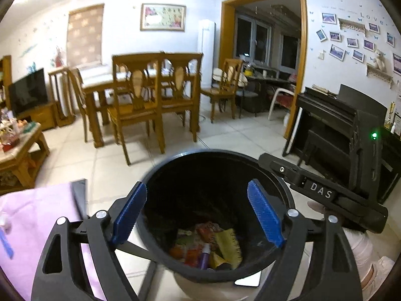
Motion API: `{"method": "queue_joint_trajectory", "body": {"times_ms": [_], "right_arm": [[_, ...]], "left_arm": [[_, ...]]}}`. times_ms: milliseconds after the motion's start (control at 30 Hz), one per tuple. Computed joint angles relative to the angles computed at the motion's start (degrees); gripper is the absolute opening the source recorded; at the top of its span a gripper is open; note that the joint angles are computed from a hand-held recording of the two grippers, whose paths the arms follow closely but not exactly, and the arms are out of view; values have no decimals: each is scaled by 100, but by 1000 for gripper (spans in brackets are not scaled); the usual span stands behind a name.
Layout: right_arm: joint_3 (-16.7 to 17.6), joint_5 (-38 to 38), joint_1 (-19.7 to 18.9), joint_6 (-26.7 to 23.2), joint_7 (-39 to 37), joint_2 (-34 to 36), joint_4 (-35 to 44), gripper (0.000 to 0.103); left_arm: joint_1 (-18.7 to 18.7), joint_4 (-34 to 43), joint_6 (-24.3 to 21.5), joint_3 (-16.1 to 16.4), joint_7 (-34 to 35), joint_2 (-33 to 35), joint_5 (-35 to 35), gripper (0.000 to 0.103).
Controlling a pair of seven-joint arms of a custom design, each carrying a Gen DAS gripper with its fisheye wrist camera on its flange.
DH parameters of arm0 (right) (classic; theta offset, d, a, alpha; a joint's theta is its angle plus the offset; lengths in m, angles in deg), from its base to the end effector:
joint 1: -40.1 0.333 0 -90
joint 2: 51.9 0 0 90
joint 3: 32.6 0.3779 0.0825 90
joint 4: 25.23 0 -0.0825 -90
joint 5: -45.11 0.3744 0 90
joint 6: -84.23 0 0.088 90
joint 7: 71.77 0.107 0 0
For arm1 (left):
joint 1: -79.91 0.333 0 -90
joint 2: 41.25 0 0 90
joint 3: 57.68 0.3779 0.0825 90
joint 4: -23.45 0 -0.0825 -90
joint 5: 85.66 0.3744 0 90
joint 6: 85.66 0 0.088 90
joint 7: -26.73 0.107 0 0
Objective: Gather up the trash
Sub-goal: 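Carry the orange and paper wrapper over the bin and open both tools, then grasp the white cup with the left tool while the right tool grasps the blue tube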
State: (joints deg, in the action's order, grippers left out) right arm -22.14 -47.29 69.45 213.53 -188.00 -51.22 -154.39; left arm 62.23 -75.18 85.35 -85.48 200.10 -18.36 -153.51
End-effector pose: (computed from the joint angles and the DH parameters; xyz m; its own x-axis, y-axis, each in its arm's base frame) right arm 0.4264 0.3199 0.4473 -0.4345 -0.7738 -0.4609 -0.1722 0.5736 -0.8008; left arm 0.5693 -0.4085 0.4983 -0.8558 -0.5169 0.0211 -0.2726 0.4160 -0.8676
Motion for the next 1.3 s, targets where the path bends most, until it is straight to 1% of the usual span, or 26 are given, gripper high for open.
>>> {"method": "queue_joint_trajectory", "body": {"times_ms": [67,133,200,300,367,467,533,633,667,700,733,800,900,967,1033,1067,1100,1133,1167,1200,1233,1300], "right_arm": [[21,-25,25,10,-51,57,95,62],[34,-3,65,17,-186,152,256,64],[29,4,111,64,-349,311,496,69],[-3,24,192,180,-606,570,892,71],[-47,49,263,311,-878,841,1277,74],[-140,147,406,520,-1321,1242,1876,74],[-223,236,516,701,-1671,1569,2344,75],[-361,499,680,918,-2285,2023,3085,76],[-389,614,732,1010,-2554,2247,3418,76],[-428,700,782,1079,-2734,2395,3634,76],[-464,808,842,1103,-2906,2536,3856,76],[-509,1072,920,1231,-3368,2881,4384,76],[-571,1491,1013,1346,-3966,3291,5050,76],[-605,1771,1073,1382,-4353,3552,5465,76],[-617,2092,1117,1371,-4822,3818,5912,76],[-643,2210,1144,1373,-4973,3906,6056,76],[-760,2468,1200,1470,-5271,4063,6322,76],[-677,2469,1162,1396,-5318,4095,6388,76],[-709,2584,1191,1406,-5464,4182,6538,76],[-742,2684,1209,1431,-5582,4242,6642,76],[-791,2758,1222,1479,-5645,4247,6656,76],[-840,2985,1241,1521,-5908,4383,6902,76]], "left_arm": [[142,-68,-47,-32,158,-115,-171,83],[240,-110,-131,31,238,-214,-300,83],[309,-150,-177,119,328,-295,-432,83],[392,-162,-282,310,301,-356,-496,83],[464,-155,-375,464,155,-370,-439,83],[609,-90,-471,649,-55,-335,-335,83],[697,25,-526,777,-296,-255,-149,83],[785,338,-544,1014,-927,-1,406,83],[773,508,-581,1165,-1310,139,745,83],[787,619,-594,1237,-1551,240,955,83],[760,845,-641,1399,-1914,422,1274,83],[774,1138,-731,1571,-2381,676,1701,83],[665,2023,-1209,1971,-3377,1286,2529,83],[618,2615,-1549,2160,-3921,1663,3001,82],[638,3190,-1833,2218,-4286,2030,3347,82],[665,3357,-1907,2228,-4395,2143,3492,82],[668,3559,-2003,2244,-4543,2269,3641,82],[684,3759,-2120,2249,-4687,2395,3775,82],[718,3759,-2143,2222,-4755,2424,3868,82],[726,3833,-2215,2227,-4875,2477,3995,79],[728,4051,-2389,2248,-5032,2604,4150,75],[793,4199,-2617,2154,-5166,2698,4339,60]]}}
